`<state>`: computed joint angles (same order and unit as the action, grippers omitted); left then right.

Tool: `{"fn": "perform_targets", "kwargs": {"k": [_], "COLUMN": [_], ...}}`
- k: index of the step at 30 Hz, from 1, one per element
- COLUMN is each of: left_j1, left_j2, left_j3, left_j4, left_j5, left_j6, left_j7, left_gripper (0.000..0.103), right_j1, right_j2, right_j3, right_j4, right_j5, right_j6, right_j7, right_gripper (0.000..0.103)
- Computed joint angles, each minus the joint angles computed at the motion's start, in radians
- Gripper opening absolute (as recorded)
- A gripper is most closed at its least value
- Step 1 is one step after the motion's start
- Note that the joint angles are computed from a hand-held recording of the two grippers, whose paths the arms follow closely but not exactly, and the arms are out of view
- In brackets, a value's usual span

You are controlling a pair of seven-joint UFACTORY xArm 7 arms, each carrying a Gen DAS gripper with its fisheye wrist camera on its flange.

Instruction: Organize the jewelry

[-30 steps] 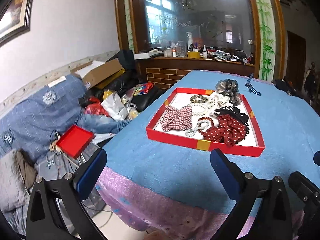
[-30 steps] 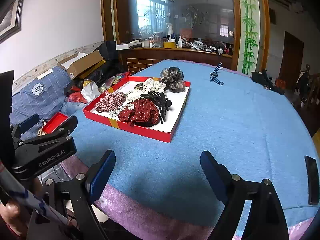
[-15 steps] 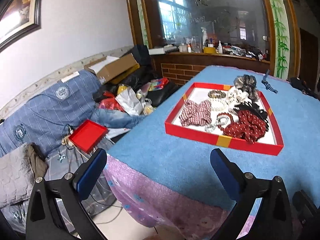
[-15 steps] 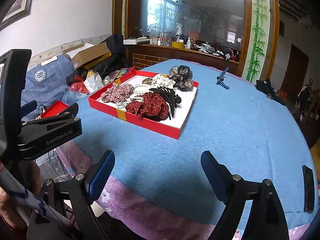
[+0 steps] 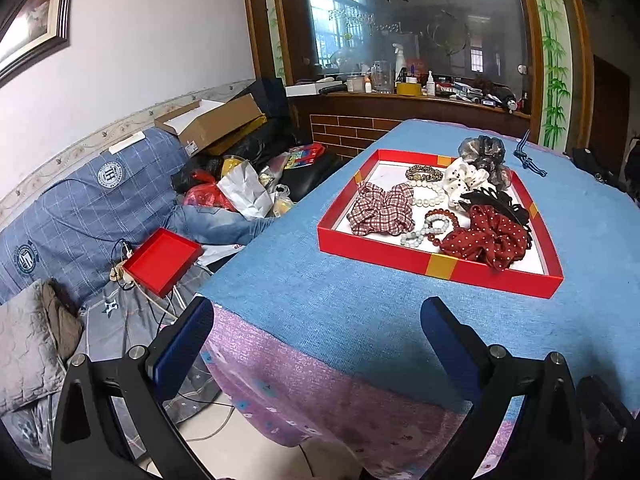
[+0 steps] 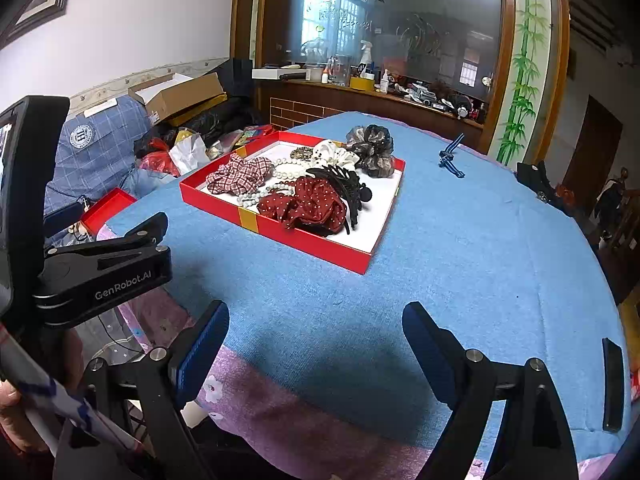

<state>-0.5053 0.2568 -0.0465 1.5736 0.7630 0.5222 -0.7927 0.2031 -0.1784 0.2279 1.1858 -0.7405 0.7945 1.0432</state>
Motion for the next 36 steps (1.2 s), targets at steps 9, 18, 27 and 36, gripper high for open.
{"fn": "perform_targets", "kwargs": {"k": [9, 18, 27, 36], "left_j1": [-0.010, -0.018, -0.013, -0.013], "left_j2": [0.004, 0.005, 0.004, 0.004], "left_j3": [0.004, 0.005, 0.000, 0.000], "left_j4": [0.008, 0.013, 0.011, 0.012], "left_j5": [0.018, 0.050, 0.046, 0.050], "left_j6": [0.012, 0.030, 0.033, 0.036], "left_j7": [-0.016, -0.040, -0.038, -0.041], "left_gripper": [0.103, 0.103, 0.103, 0.103], "right_j1": [0.000, 0.008, 0.010, 0.014], "right_j2": [0.004, 0.014, 0.016, 0.022], "right_j3": [-0.001, -0.006, -0.008, -0.011], "right_j4": [0.004, 0.016, 0.019, 0.024], "right_j5": [0.006, 0.015, 0.006, 0.003], "right_j6": [0.020, 0.049, 0.060, 0.073], "right_j7": [0.013, 0.006, 0.014, 0.014], "right_gripper": [0.092, 0.092, 0.092, 0.092]}}
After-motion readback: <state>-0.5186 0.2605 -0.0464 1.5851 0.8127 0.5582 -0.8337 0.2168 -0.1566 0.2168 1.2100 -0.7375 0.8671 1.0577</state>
